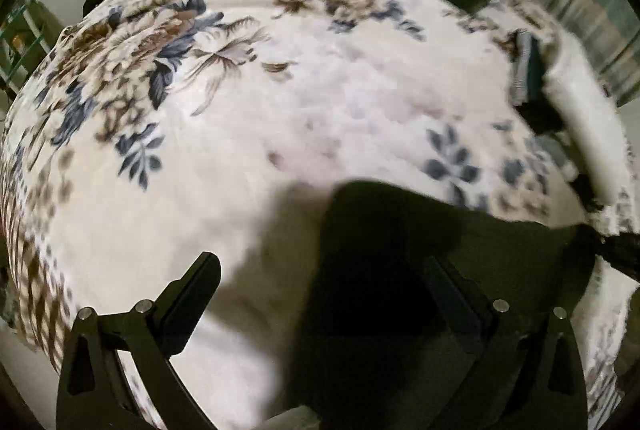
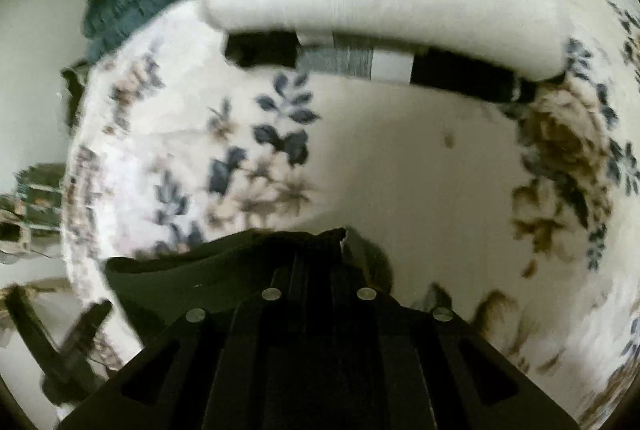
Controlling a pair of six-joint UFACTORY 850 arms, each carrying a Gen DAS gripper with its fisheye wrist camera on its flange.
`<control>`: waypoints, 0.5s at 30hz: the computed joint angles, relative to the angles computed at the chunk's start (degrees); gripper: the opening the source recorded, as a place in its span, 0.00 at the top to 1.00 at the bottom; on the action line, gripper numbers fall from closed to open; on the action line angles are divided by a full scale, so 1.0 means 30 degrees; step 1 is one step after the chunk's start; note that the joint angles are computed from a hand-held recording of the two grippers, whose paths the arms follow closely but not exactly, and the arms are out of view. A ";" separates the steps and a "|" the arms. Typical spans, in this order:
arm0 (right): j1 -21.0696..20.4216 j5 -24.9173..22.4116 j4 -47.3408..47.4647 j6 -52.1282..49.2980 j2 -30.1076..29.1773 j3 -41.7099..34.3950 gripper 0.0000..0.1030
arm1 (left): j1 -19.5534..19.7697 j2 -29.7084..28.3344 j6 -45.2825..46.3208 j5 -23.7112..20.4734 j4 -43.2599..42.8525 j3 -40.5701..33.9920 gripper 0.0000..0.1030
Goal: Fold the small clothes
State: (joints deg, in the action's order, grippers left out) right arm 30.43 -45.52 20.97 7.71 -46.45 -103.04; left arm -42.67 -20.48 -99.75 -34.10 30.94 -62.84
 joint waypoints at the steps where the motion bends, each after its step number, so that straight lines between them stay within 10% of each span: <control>1: -0.0099 -0.1060 0.0474 -0.0145 -0.0775 -0.0812 0.92 | 0.0468 -0.0235 0.1053 0.0591 -0.0779 0.0029 0.00; 6: -0.0791 -0.1915 0.3173 -0.1222 -0.0462 0.0588 0.50 | 0.1772 -0.0291 0.3425 0.4257 -0.3358 0.0906 0.15; 8: -0.1311 -0.1835 0.5396 -0.2173 0.0091 0.2099 0.47 | 0.2118 0.0064 0.3415 0.6840 -0.3504 0.1669 0.70; 10: -0.1718 -0.2365 0.7228 -0.2887 0.0110 0.3019 0.47 | 0.2382 -0.0021 0.4528 0.7318 -0.4884 0.1633 0.72; 12: -0.1974 -0.1957 0.9235 -0.4350 0.0329 0.4024 0.64 | 0.2573 -0.0237 0.5027 0.7367 -0.5569 0.1492 0.72; 13: -0.1923 -0.1352 0.9284 -0.4676 0.0551 0.4307 0.95 | 0.2690 -0.0363 0.5825 0.7333 -0.6489 0.1410 0.72; 15: -0.1667 0.0036 0.6989 -0.2929 0.0894 0.4429 0.98 | 0.2811 -0.0309 0.7696 0.7212 -0.8255 0.1326 0.69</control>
State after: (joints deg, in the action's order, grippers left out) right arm 25.43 -45.41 41.94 -1.08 -43.77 -89.75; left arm -34.24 -21.40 -76.66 -12.46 6.17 -58.86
